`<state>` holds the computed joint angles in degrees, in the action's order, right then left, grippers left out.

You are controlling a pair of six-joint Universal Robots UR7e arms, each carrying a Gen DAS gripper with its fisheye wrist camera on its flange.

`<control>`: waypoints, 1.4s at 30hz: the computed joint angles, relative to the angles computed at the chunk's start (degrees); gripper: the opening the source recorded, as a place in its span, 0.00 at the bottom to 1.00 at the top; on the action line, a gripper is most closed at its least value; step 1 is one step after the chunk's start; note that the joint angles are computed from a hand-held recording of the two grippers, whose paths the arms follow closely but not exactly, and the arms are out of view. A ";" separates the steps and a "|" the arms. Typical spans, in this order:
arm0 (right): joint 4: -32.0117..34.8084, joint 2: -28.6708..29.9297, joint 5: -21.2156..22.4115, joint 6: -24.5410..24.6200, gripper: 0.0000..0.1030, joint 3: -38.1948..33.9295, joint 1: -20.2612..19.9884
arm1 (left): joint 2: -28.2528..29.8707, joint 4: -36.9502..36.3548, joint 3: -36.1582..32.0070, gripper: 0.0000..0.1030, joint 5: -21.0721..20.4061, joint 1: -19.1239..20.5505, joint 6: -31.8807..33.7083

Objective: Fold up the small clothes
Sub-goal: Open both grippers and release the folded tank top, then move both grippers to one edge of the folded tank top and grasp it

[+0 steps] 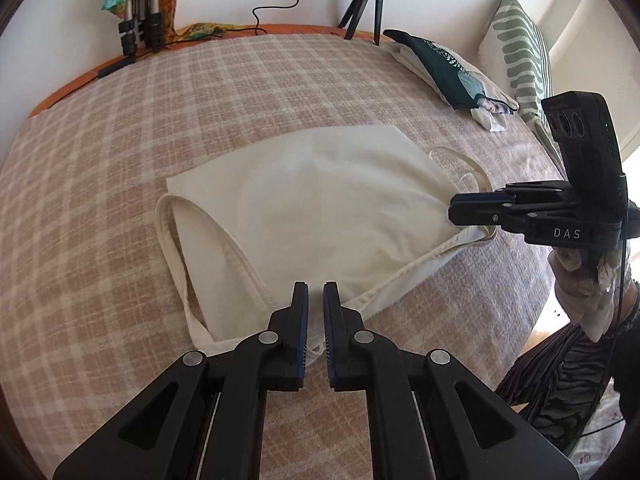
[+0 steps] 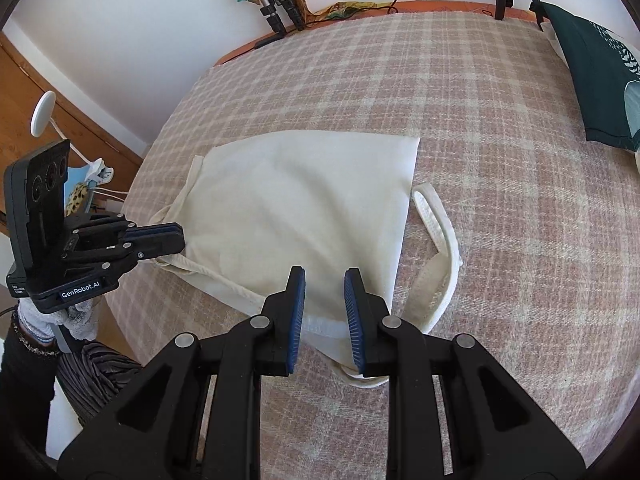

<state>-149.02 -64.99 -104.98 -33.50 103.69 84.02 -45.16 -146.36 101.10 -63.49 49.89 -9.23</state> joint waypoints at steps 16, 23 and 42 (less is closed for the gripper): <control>-0.40 -7.65 -0.85 -7.15 0.29 7.50 -1.19 | -9.08 -10.50 12.59 0.06 -6.81 -0.67 -1.79; 0.44 -6.89 4.37 0.58 0.44 3.67 -3.16 | -5.01 -11.03 6.13 0.06 -0.36 -0.13 2.58; 3.93 -3.97 6.93 6.69 0.49 -0.02 -5.07 | -11.41 -8.15 13.09 0.06 -8.10 -0.24 -1.33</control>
<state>-145.09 -68.96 -98.06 -26.80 103.67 78.96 -56.57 -154.51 114.19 -71.60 49.65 -10.56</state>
